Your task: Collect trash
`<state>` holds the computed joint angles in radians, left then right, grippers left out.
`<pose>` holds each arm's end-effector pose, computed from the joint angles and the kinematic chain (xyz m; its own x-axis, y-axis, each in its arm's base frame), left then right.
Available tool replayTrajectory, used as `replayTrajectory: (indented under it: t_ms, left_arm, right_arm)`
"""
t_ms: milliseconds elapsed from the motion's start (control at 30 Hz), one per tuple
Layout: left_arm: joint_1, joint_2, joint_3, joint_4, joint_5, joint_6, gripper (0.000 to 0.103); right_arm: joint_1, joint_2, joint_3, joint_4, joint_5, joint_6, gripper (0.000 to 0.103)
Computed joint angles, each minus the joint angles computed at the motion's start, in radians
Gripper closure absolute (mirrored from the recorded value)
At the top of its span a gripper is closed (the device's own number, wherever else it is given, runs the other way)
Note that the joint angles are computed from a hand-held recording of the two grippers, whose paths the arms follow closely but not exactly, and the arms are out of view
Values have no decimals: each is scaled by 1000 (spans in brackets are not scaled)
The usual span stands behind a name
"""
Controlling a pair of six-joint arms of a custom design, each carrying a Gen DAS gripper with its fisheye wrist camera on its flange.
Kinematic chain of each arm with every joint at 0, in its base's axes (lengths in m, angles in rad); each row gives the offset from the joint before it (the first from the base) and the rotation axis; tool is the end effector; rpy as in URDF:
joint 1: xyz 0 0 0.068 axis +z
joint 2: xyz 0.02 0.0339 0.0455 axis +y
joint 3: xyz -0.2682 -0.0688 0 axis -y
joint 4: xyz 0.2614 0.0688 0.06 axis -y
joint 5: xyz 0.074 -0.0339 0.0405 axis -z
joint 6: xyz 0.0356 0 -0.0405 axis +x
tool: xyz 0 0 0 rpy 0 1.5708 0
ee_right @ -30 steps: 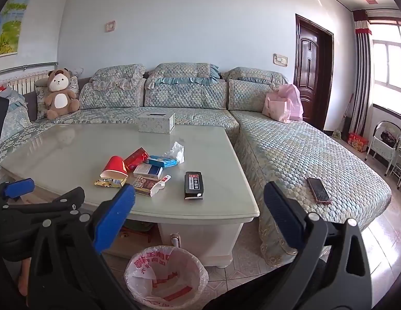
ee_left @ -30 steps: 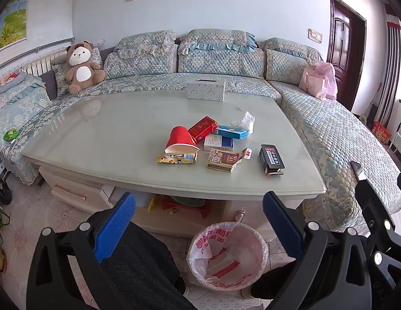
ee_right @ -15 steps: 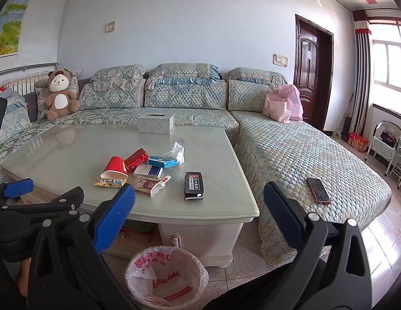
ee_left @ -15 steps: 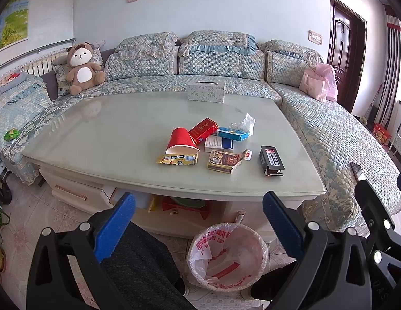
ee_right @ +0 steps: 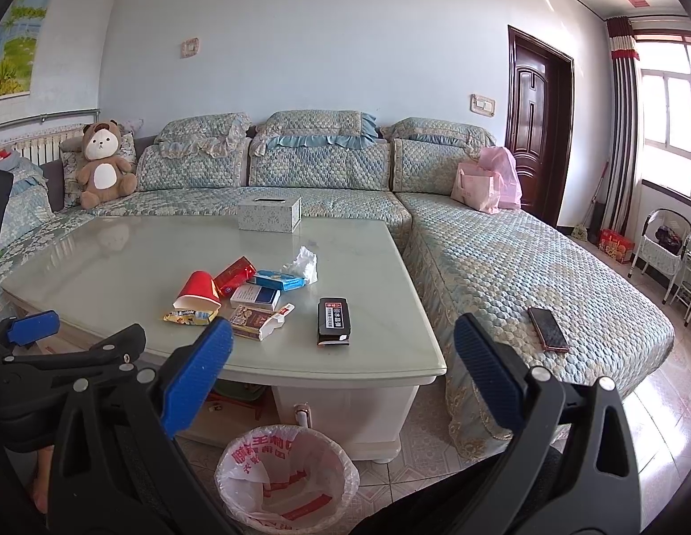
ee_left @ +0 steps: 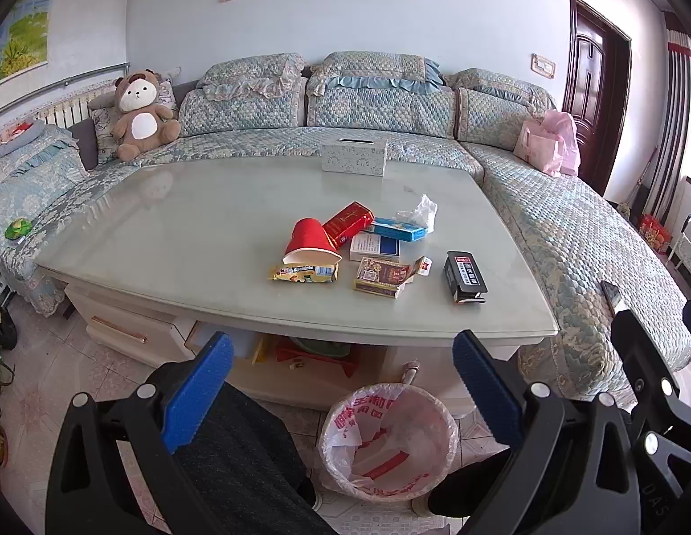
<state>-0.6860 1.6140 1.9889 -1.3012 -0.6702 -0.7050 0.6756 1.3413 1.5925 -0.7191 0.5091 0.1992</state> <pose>0.2570 -0.1818 0.4515 -0.6057 -0.1605 -0.7793 -0.2427 0.9700 -0.0112 0.2380 0.1685 0.4504 -0.3859 -0.0878 -0.9184 -0.1329 0.9904 -0.0389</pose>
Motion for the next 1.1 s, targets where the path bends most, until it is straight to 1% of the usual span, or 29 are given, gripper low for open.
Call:
replayTrajectory:
  t_ms: [1100]
  left_arm:
    - [-5, -12, 6, -15, -15, 0, 6]
  right_arm:
    - [4, -2, 5, -2, 0, 4, 6]
